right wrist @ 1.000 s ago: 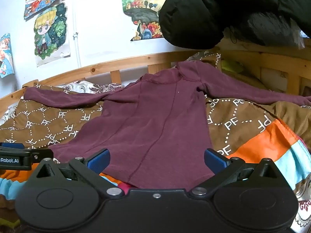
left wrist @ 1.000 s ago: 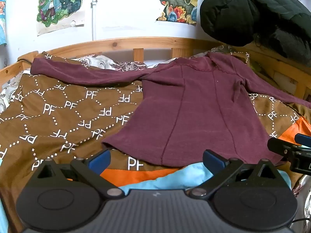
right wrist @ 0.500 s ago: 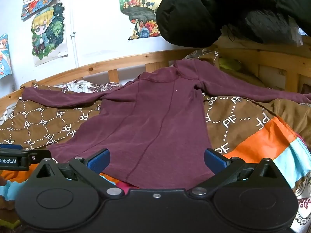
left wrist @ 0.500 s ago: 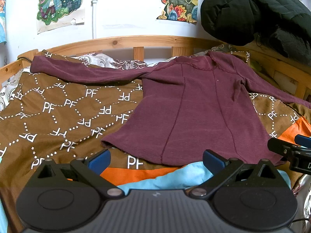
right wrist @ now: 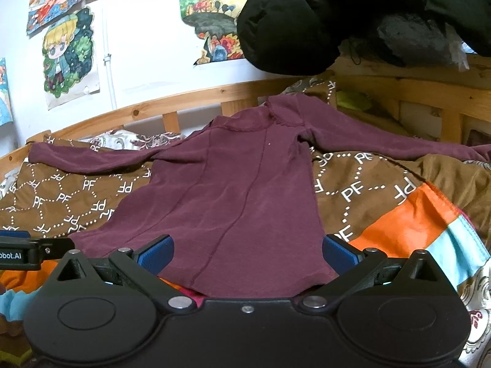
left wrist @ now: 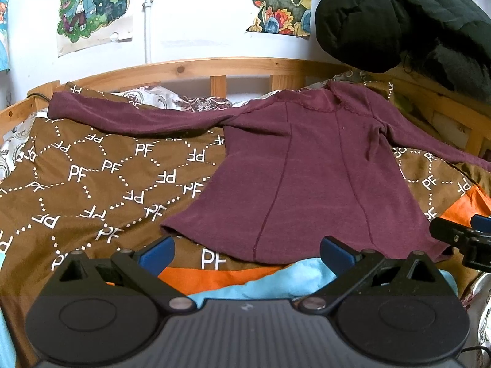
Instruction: Fold small clothes
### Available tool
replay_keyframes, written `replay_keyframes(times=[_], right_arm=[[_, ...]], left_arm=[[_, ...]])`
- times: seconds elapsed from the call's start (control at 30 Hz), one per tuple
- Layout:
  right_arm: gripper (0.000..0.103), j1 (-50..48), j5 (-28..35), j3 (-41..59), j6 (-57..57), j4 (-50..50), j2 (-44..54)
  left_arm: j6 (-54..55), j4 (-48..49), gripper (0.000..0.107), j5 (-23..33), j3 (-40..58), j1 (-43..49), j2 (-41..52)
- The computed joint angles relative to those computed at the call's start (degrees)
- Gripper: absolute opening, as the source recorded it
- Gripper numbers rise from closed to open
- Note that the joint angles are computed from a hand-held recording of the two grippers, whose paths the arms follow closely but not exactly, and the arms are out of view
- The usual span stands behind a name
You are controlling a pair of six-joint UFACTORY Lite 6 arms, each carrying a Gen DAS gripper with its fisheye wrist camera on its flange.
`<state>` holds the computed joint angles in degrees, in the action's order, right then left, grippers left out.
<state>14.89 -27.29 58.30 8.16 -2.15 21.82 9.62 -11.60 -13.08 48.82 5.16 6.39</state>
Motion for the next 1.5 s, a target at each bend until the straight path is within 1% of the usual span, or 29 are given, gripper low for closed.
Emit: replay_keyframes(times=[0.2, 0.33, 0.67, 0.8, 1.23, 1.5], right_arm=[[0.103, -0.07, 0.69, -0.37, -0.97, 0.67, -0.55], [0.103, 0.08, 0.01, -0.59, -0.32, -0.29, -0.88], [0.103, 0.01, 0.59, 0.23, 0.02, -0.24, -0.74], [0.103, 0.04, 0.5, -0.18, 0.36, -0.26, -0.99], [0.103, -0.15, 0.7, 0.03, 0.61, -0.67, -0.9], [0.103, -0.14, 1.3, 0.35, 1.05, -0.74, -0.81]], left_arm=[[7.01, -7.05, 0.102, -0.14, 0.47, -0.62, -0.58], [11.36, -11.45, 0.102, -0.2, 1.3, -0.53, -0.39], [11.16, -11.01, 0.102, 0.46, 1.82, -0.54, -0.04], [13.04, -13.01, 0.102, 0.12, 1.8, -0.98, 0.29], [7.22, -7.62, 0.102, -0.06, 1.12, -0.84, 0.35], [7.27, -7.49, 0.102, 0.14, 1.05, -0.79, 0.39]])
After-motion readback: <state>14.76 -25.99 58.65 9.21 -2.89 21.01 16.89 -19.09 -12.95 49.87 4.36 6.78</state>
